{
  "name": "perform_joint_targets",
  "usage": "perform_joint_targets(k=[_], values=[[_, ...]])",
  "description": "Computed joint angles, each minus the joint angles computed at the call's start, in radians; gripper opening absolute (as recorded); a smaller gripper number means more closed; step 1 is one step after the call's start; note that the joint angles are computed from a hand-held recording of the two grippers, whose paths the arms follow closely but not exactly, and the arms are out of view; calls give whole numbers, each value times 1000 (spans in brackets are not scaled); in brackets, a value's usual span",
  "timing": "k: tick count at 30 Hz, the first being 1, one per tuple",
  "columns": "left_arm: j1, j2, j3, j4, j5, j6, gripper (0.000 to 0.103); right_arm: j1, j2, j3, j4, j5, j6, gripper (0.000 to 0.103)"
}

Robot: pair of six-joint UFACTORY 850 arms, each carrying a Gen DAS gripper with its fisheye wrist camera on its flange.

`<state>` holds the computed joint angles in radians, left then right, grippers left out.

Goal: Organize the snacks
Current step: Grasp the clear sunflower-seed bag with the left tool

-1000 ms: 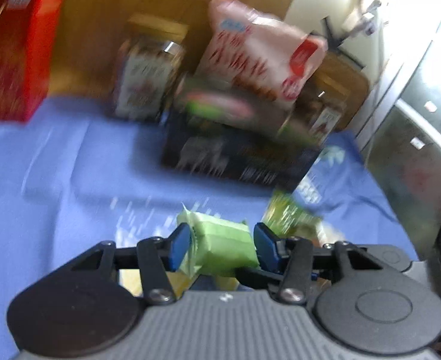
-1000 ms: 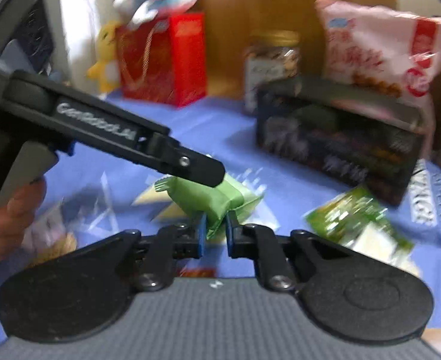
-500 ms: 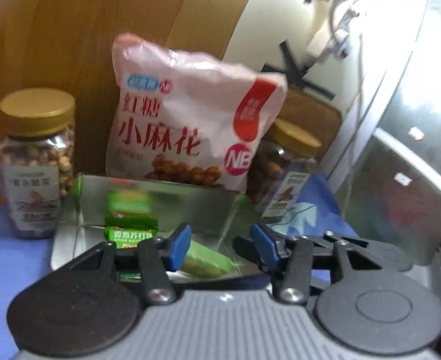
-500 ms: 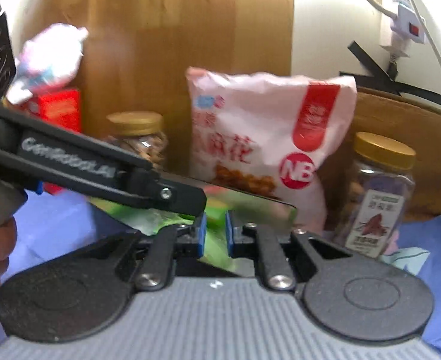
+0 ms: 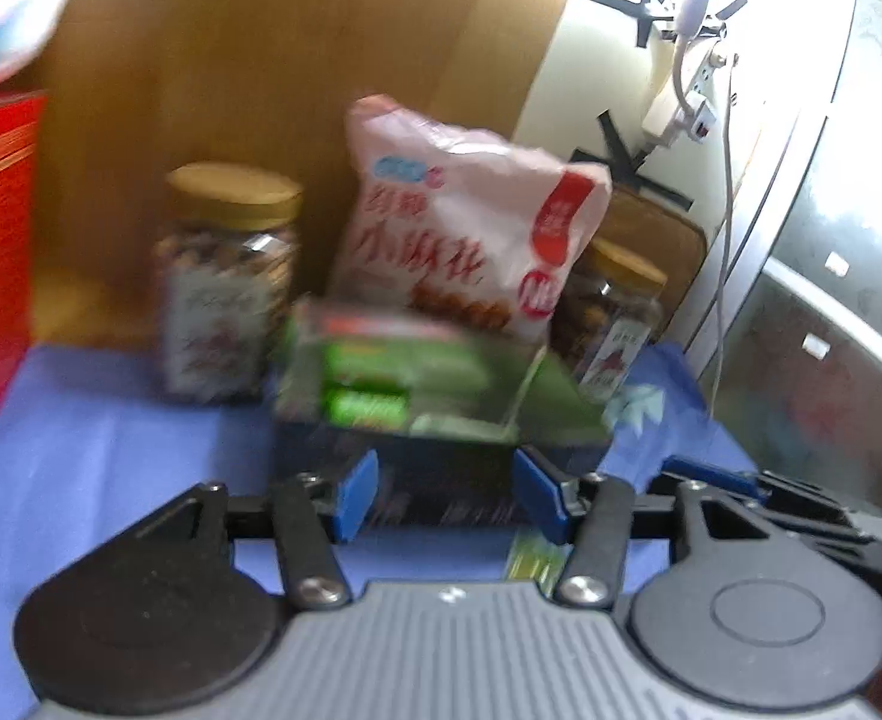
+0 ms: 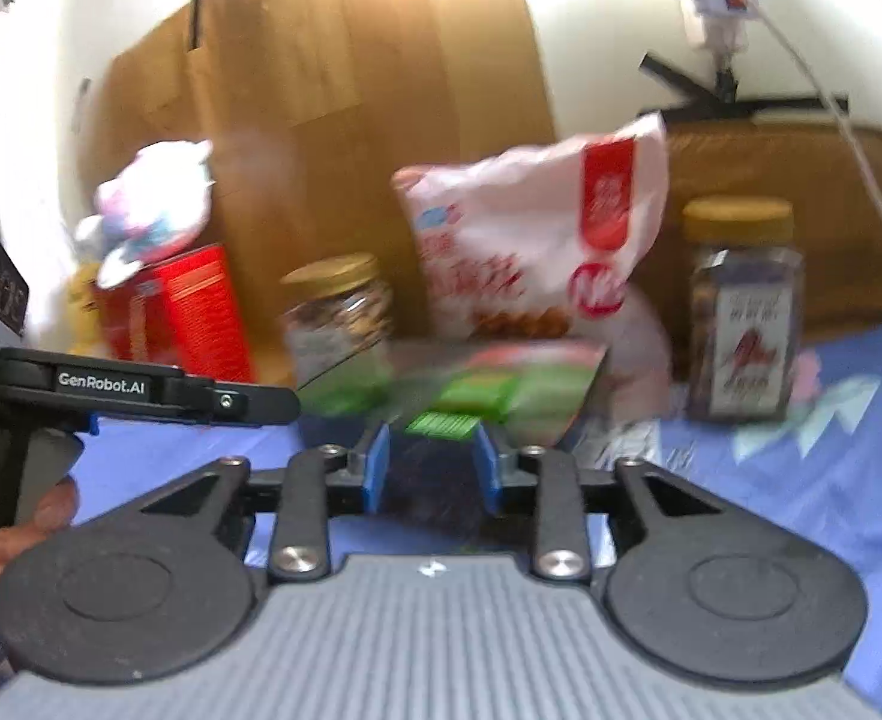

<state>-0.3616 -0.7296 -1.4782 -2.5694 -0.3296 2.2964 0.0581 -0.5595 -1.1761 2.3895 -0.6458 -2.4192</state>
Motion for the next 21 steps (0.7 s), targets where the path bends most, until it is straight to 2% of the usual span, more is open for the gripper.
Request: perform_joint_targets(k=[3,5,7,9,12,15,19,21], values=[[18,72,138,-10,-12,-4,51,0,27,51,-188,-31,134,36],[34,120,236,-4,-34,-17,51,8,45,87,-318,-65,175,40],[48,165,324,-5,-53,-21,51,25,66,126,-416,-86,148,50],[51,213,412,-77,-56,40,51,44,80,151,-514,-92,156,51],[50,275,517,-202,-53,130,51,61,61,134,-708,-164,293,51],[59,327,599,-157,-80,45,51,87,16,69,-890,-194,475,51],[68,354,658,-21,-133,-121,51,99,-19,23,-956,-229,611,51],[59,357,672,-49,-146,-93,52,95,-25,11,-963,-233,657,51]])
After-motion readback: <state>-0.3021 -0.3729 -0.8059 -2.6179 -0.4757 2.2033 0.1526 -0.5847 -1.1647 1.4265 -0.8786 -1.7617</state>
